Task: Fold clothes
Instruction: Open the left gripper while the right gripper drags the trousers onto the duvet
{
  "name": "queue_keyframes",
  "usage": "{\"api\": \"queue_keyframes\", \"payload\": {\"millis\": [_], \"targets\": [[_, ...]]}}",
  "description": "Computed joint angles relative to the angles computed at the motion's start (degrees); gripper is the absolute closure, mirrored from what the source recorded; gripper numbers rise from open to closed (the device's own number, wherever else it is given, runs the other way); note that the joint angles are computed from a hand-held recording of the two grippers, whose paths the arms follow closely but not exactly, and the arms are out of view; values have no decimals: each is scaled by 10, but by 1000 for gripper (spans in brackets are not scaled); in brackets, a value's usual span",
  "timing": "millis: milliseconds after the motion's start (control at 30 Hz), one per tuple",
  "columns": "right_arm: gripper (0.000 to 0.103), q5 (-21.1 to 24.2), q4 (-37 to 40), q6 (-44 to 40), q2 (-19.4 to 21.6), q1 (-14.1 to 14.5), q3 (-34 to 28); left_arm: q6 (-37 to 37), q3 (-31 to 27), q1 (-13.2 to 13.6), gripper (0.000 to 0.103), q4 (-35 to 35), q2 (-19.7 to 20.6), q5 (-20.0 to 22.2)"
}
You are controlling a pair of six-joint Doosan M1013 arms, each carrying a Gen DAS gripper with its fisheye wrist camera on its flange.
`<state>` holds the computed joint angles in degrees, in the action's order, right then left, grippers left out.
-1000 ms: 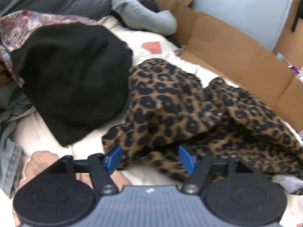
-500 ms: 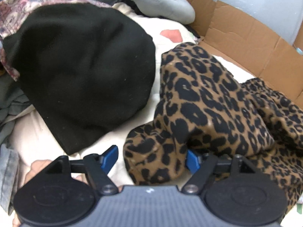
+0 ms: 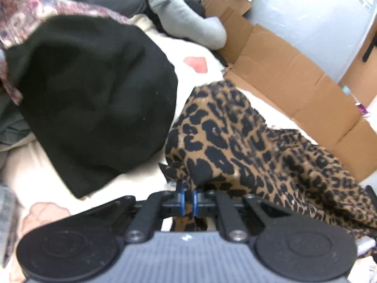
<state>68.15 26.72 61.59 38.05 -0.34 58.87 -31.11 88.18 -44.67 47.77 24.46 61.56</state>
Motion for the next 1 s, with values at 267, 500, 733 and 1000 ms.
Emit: {"api": "queue_keyframes", "payload": {"millis": [267, 500, 733, 1000], "targets": [[103, 0, 5, -10, -3, -8, -7, 10, -4, -18, 97, 2, -34, 11], [103, 9, 18, -28, -16, -15, -6, 45, -20, -31, 98, -2, -53, 26], [103, 21, 40, -36, -35, -27, -3, 80, -45, -41, 98, -3, -65, 50], [103, 55, 47, -51, -62, -50, 7, 106, -85, -71, 98, -27, -69, 85]]}}
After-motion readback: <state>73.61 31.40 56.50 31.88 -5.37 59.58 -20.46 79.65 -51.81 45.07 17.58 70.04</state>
